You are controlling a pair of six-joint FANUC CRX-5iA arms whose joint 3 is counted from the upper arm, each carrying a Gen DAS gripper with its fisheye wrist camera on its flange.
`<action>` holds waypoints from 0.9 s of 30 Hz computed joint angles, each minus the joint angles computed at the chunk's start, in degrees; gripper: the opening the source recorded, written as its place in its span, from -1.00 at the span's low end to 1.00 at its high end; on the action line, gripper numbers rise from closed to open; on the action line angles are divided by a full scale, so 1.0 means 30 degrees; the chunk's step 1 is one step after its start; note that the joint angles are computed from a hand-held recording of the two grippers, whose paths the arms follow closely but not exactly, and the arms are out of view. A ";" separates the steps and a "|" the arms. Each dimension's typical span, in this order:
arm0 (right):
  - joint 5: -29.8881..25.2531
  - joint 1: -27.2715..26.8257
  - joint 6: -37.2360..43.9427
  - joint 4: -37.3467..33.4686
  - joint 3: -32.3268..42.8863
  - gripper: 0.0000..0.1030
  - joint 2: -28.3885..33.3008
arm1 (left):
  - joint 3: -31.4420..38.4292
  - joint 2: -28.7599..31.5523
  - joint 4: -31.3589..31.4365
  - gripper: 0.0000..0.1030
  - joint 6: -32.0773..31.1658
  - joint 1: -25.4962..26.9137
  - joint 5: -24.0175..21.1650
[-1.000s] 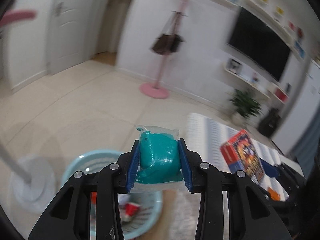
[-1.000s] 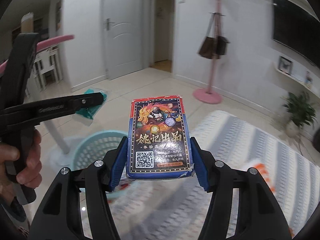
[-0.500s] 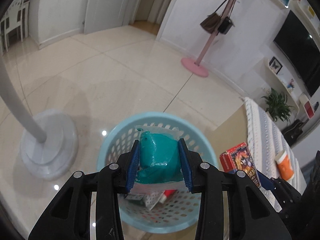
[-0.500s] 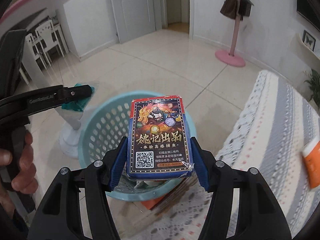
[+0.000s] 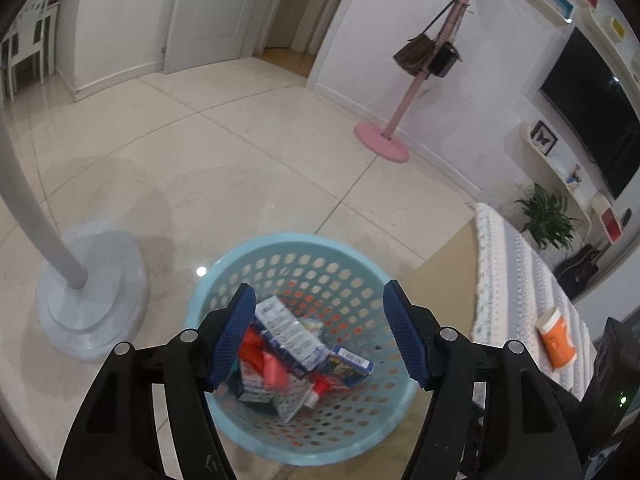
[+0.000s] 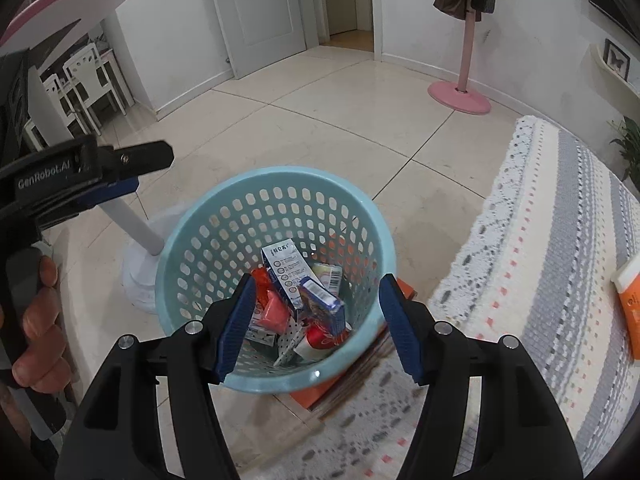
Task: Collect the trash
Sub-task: 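Move both tools back over the bedspread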
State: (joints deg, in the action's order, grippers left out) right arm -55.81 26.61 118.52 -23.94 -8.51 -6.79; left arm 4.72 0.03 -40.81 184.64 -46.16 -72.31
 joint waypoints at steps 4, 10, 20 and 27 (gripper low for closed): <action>-0.0136 -0.0827 0.0645 -0.0302 0.0248 0.16 -0.0499 | 0.1409 0.0778 -0.0785 0.26 -0.0315 -0.0580 -0.0342; -0.0446 -0.3336 0.1959 -0.1375 0.0929 0.16 -0.1256 | 0.4096 0.2150 -0.2456 0.26 -0.0865 -0.1688 -0.0797; -0.1417 -1.0072 0.5608 -0.3679 0.2731 0.17 -0.0996 | 0.9410 0.5658 -0.3308 0.34 -0.3748 -0.2817 0.1069; -0.2031 -1.5118 0.8071 -0.5018 0.4845 0.17 0.1222 | 1.4583 0.9699 -0.1399 0.46 -0.6926 -0.2672 0.1490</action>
State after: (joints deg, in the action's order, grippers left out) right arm -61.90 -18.75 142.73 -38.99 6.03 -3.12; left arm 48.47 29.13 -45.01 163.86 -54.17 -67.84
